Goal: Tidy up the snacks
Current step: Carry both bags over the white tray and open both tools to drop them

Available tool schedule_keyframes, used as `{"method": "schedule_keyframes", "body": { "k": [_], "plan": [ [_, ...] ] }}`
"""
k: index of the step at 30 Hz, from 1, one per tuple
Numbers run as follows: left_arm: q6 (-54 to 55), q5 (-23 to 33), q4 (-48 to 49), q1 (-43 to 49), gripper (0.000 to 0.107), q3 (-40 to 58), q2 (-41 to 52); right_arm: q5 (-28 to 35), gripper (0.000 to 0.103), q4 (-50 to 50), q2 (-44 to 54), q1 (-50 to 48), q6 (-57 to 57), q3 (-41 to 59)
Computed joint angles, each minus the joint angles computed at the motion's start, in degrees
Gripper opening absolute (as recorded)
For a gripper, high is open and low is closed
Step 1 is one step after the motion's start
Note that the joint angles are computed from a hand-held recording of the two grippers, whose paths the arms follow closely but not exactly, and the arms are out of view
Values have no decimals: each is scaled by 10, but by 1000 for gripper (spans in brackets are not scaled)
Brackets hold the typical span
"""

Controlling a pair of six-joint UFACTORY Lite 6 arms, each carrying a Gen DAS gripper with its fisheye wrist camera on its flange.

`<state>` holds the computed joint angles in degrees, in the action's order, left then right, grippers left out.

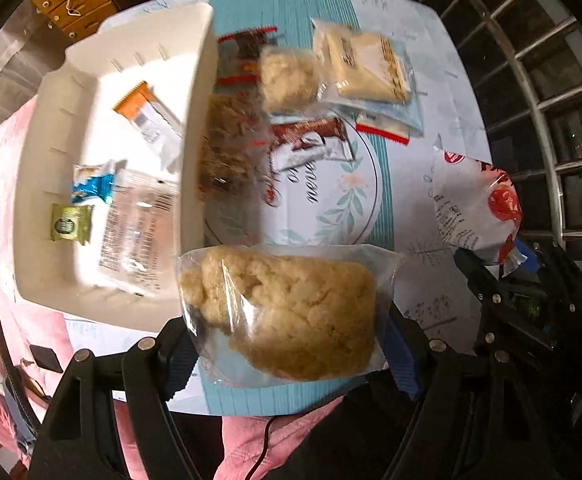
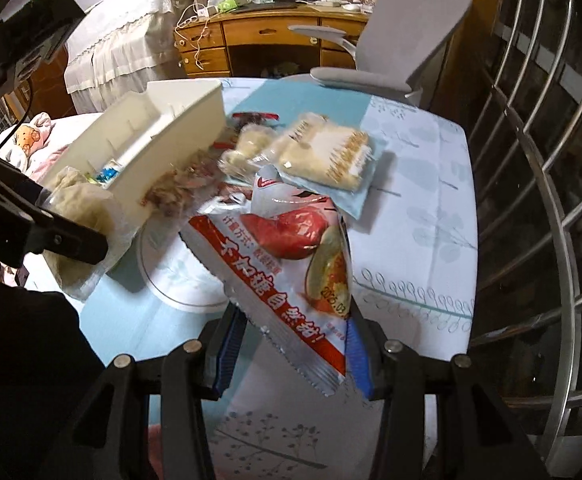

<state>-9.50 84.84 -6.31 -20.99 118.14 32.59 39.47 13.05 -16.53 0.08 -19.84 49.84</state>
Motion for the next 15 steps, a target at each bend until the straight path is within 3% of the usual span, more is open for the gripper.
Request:
{"method": "schedule_keyframes", "body": {
  "k": [15],
  "plan": [
    [183,50,-35,182,78,64,-31,31,47,-230,49,248,436,134]
  ]
}}
